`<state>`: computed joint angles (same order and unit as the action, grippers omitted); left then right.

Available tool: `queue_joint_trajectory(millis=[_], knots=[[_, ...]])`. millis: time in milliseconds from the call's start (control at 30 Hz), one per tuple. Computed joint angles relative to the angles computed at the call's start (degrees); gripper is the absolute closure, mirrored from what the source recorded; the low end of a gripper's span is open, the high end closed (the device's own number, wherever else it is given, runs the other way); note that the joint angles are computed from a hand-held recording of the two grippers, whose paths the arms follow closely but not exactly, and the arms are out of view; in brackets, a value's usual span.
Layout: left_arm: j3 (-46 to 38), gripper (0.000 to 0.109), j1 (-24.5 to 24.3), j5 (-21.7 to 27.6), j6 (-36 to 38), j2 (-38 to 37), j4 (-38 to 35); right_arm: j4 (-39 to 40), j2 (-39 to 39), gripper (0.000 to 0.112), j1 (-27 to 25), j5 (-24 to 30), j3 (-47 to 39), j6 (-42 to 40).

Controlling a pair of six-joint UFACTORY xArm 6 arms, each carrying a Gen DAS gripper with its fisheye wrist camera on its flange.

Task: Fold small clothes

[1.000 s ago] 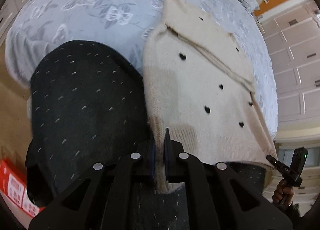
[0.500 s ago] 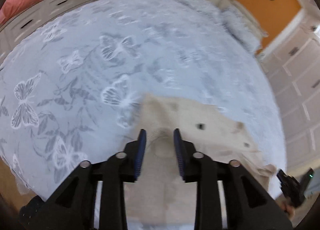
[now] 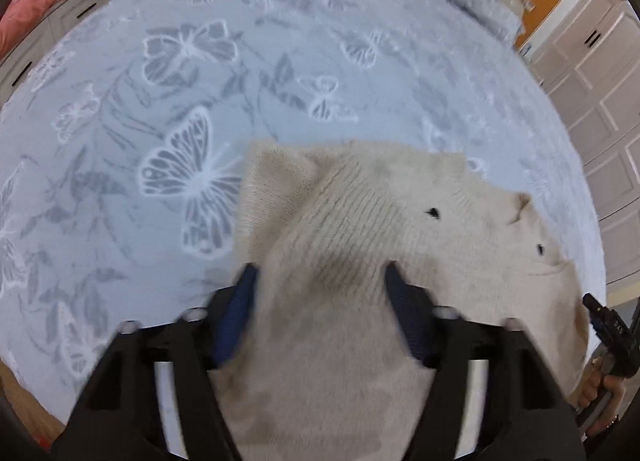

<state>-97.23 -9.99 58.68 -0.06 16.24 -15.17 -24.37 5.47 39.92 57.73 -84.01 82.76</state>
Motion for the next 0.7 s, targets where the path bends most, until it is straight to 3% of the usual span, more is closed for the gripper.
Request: queue_joint_trajectory(millis=[33, 67, 100, 167, 300, 400, 467, 533, 600, 633, 700], knots=[[-1.27, 0.085, -0.03, 0.79, 0.27, 1.0, -0.23, 0.71, 1.66, 0.045, -0.36, 0.47, -1.73, -2.03], [-2.01, 0.094, 0.05, 1.33, 0.67, 1.54, -0.55, 1.54, 2.8, 0.055, -0.51, 0.69, -3.0, -3.64], [-2.64, 0.098, 0.21, 1.75, 1.32, 1.76, -1.13, 3.42, 3.95, 0.08, -0.88, -0.09, -4.05, -6.25], [-2.64, 0.1, 0.54, 0.68, 2.4, 0.83, -1.14, 8.69, 6.05, 0.104, -1.76, -0.58, -6.1, -12.14], [-7.08, 0.101, 1.89, -0.37, 4.54, 0.48, -4.26, 0.42, 1.43, 0.105, -0.91, -5.79, -4.59, -6.52], [-15.79, 0.1, 2.19, 0.06, 2.52, 5.44, -2.65, -6.66, -2.34, 0.105, -1.81, -8.29, -3.52, -0.58], [-23.11, 0.1, 2.12, 2.49, -0.32, 11.13, -0.95, -7.43, -2.32, 0.105, -3.57, -8.79, -3.44, 0.39], [-28.7, 0.1, 1.57, 6.12, -2.88, 16.43, 1.91, -3.36, -0.97, 0.105, -6.18, -10.22, -2.26, -0.7], [-32.68, 0.099, 0.25, 11.3, -4.87, 21.68, 6.92, 5.7, 3.16, 0.105, -8.6, -10.51, -1.95, -4.82], [-31.08, 0.097, -0.15, 11.11, -5.03, 21.55, 8.04, 9.27, 4.83, 0.105, -9.02, -9.24, -2.52, -7.44], [-22.92, 0.093, -0.66, 5.77, -5.45, 16.87, 9.28, 11.15, 8.44, 0.102, -8.35, -4.27, -5.79, -10.11]])
